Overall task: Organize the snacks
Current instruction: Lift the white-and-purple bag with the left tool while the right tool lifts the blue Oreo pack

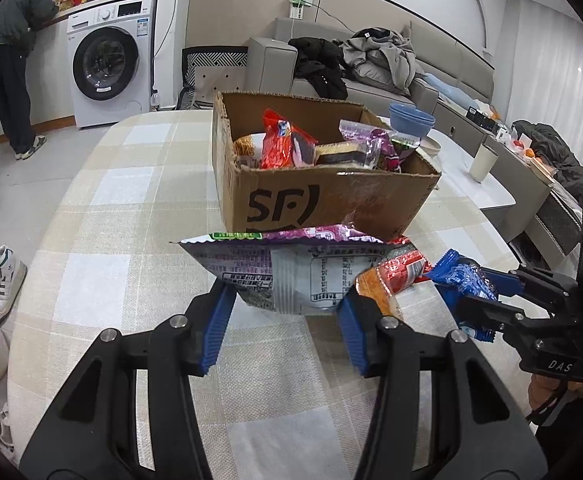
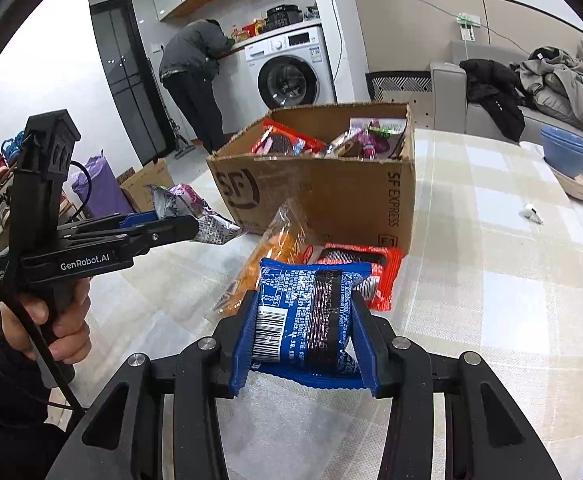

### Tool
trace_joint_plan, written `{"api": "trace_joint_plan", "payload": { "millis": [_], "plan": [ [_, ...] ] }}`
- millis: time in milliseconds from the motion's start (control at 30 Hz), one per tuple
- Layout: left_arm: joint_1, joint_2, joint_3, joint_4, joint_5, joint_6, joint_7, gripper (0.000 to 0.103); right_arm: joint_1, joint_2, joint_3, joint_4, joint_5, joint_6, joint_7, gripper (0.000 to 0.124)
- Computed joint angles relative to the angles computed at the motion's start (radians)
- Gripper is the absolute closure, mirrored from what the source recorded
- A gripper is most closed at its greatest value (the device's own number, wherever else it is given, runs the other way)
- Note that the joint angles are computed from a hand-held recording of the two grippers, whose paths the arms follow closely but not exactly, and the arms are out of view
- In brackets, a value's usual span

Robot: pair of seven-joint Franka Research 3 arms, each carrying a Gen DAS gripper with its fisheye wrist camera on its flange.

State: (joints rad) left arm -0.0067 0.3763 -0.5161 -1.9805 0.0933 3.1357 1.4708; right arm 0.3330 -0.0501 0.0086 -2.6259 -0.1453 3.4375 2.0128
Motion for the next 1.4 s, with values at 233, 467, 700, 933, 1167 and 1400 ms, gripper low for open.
{"api": "trace_joint_plan", "payload": {
  "millis": [233, 467, 700, 933, 1167, 1400],
  "plan": [
    [0.084, -0.033, -0.086, -0.030, -0.026, 0.021, 0.031, 0.056, -0.010, -0.022, 0.057, -0.026, 0.203, 0.067, -0.146, 0.080],
    [0.172, -0.058, -0.178, -0.050, -0.049, 0.039, 0.058, 0.056, 0.001, -0.029, 0.068, -0.039, 0.313, 0.129, -0.202, 0.080],
    [0.212, -0.056, -0.215, -0.027, -0.055, 0.032, 0.073, 0.056, -0.003, -0.009, 0.055, -0.016, 0.290, 0.161, -0.158, 0.080],
    [0.166, -0.060, -0.168, 0.008, -0.063, 0.020, 0.081, 0.056, -0.012, -0.006, 0.065, 0.021, 0.329, 0.149, -0.209, 0.080],
    [0.123, -0.048, -0.131, 0.053, -0.080, 0.006, 0.105, 0.058, -0.017, 0.000, 0.068, 0.058, 0.354, 0.128, -0.247, 0.080],
    [0.154, -0.044, -0.170, 0.069, -0.130, -0.002, 0.155, 0.059, -0.020, 0.016, 0.059, 0.094, 0.323, 0.105, -0.240, 0.080]
  ]
}}
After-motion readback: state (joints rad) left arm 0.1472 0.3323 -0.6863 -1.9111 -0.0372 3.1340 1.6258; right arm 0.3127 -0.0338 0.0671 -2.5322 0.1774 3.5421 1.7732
